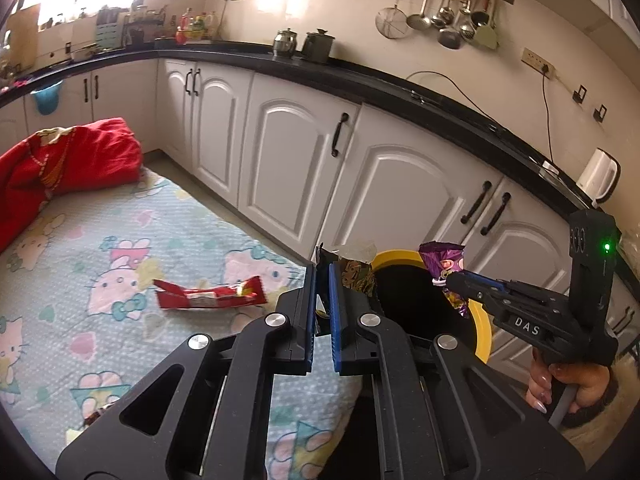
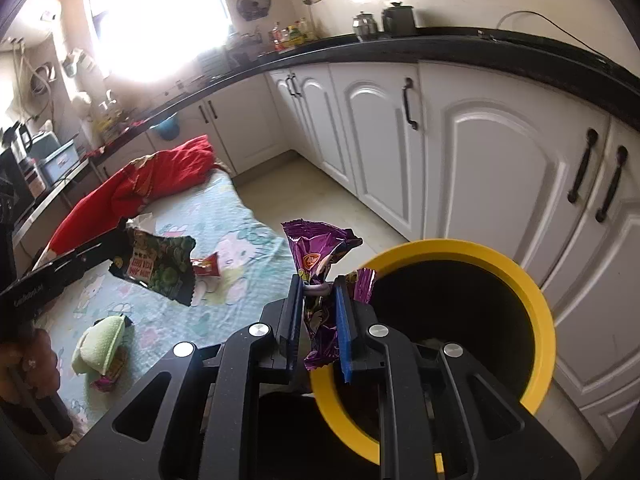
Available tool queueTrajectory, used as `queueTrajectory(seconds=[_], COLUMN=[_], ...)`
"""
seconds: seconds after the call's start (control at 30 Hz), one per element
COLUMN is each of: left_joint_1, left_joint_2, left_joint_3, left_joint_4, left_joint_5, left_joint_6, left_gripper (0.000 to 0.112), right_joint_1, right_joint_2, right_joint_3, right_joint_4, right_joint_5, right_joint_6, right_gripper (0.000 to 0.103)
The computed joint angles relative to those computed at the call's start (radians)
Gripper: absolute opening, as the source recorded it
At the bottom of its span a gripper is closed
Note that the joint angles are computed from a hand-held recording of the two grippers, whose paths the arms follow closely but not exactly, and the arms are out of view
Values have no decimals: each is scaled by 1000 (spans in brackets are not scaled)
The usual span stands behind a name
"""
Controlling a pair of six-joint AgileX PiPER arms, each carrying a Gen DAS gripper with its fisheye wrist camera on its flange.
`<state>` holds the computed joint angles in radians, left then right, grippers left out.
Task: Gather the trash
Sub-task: 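Carry the dark and purple wrappers over the bin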
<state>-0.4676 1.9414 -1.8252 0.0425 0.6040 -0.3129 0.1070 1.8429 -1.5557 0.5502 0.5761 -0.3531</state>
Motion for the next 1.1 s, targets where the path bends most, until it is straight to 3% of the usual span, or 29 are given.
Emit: queueTrajectory(seconds=[0.5, 1.1], left_joint_1=[-84, -151], left_joint_2=[110, 285], left_joint_3=[-115, -335], left_joint_4=[28, 1], left_joint_5=[31, 142], left_joint_6=[-21, 18], left_gripper=[3, 3], right_joint_1=[-103, -174], right_joint_2=[-13, 35], right_joint_3=[76, 104], right_joint_4=[58, 71], right_joint_5=[-14, 4], right_joint_6=[-49, -52], right_gripper=[15, 15])
